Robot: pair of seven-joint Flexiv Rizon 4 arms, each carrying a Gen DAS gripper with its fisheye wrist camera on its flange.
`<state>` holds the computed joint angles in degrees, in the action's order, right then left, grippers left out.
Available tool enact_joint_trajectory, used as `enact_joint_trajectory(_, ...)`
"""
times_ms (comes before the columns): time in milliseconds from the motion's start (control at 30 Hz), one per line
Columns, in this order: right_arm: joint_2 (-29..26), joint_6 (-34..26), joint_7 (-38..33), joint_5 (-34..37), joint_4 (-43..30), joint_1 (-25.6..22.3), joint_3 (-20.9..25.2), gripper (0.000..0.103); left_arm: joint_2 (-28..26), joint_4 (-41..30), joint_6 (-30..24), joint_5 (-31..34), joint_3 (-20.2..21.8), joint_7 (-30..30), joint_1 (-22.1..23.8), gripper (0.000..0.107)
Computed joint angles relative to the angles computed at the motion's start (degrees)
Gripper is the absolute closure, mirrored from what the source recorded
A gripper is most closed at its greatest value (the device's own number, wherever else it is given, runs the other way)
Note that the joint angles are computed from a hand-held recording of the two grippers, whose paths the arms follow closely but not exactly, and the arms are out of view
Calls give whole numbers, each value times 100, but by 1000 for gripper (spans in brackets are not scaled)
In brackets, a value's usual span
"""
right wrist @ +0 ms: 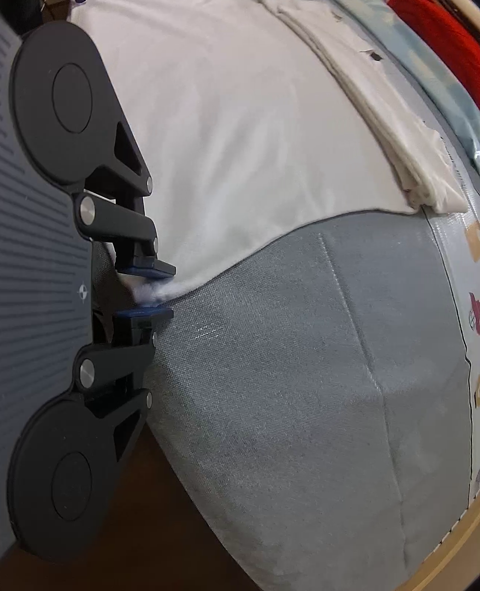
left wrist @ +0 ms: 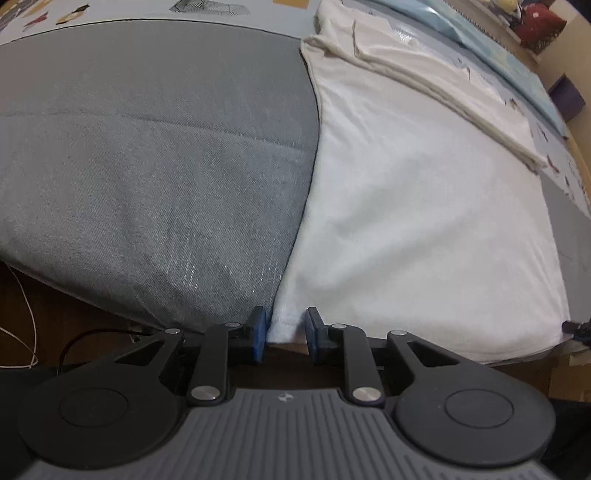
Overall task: Fold small clothes
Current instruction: 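Pinch the shirt hem with the left gripper while the right gripper pinches it too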
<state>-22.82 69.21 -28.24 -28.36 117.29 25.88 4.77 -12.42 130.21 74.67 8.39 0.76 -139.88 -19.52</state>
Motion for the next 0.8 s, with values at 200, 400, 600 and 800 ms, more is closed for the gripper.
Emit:
enact_joint_trajectory(200, -19, 214, -122, -83, 37, 28, -18, 96, 61, -134, -77, 641, 227, -453, -193, 100)
enact_joint_trajectory(400, 3, 136, -3, -312, 60, 145, -140, 89, 29, -156, -325, 414, 11, -230, -42, 92)
enact_joint_trajectory(600, -83, -79, -152, -342, -56, 142, -76, 86, 20, -220, -471, 567, 6, -253, -66, 92)
enact_joint_trajectory(800, -10, -27, 58, -694, 50, 258, -203, 93, 38, -277, -472, 755, 55, -334, -116, 100)
